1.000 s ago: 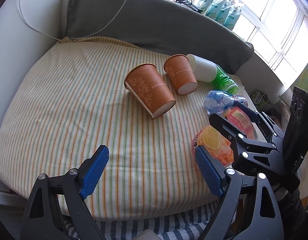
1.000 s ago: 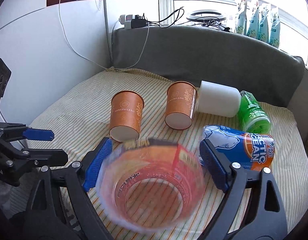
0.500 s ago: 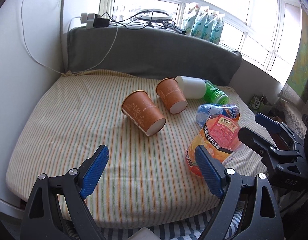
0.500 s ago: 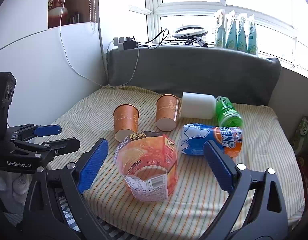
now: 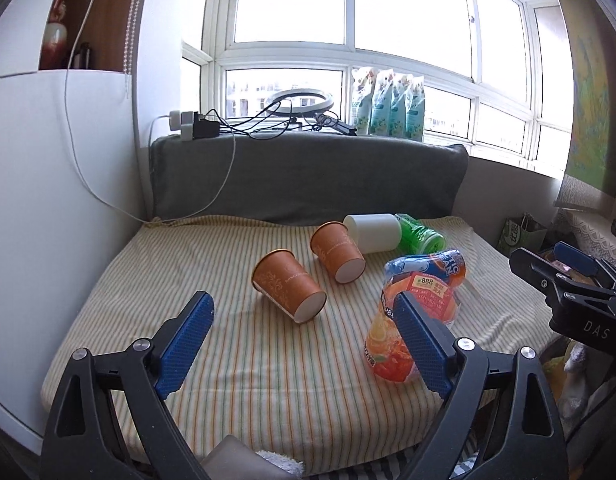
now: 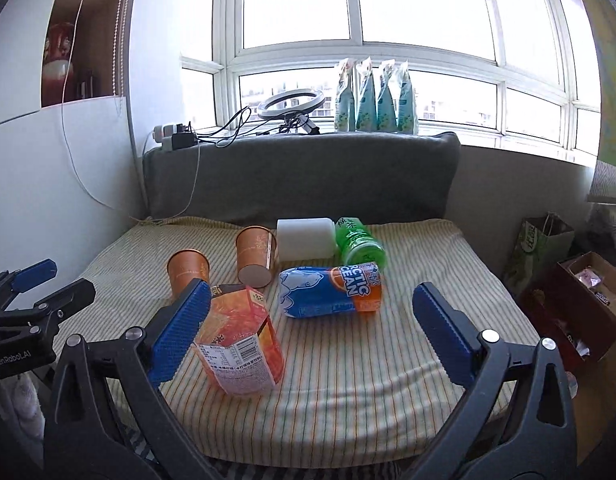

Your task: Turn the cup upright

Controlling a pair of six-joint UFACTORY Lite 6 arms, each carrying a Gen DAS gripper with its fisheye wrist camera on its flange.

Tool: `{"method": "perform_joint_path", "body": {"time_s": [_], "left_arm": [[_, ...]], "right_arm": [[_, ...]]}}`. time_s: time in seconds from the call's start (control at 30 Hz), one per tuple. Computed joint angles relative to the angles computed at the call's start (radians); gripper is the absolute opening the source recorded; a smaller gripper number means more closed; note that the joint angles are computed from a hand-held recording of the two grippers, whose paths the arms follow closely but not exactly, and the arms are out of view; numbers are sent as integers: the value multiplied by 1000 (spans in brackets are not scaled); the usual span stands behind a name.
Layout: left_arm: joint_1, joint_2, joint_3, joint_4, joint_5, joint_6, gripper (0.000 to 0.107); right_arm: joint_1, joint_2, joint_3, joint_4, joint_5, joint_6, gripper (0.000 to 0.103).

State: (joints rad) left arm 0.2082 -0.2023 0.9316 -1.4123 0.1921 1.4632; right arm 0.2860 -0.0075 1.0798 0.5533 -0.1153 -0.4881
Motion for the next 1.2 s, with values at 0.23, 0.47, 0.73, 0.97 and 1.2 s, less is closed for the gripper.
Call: {"method": "perform_joint_path", "body": {"time_s": [0.23, 0.47, 0.73, 0.97, 1.2], "left_arm": [[-18, -30, -24, -99, -18, 103, 92], [-25, -34, -20, -229, -27, 226, 92], [-26, -34, -21, -275, -36, 260, 92], [-29, -36, -21, -278, -43, 264, 92], [-39, -33, -31, -438, -53, 444, 92]], "right_arm": [[8, -29, -19, 91, -22, -100, 103], [19, -40, -34, 83, -69, -92, 103], [12, -55, -45, 10, -85, -17, 103], [13, -58, -46, 9, -84, -16, 103], [12, -47, -41, 4, -77, -12, 103]]}}
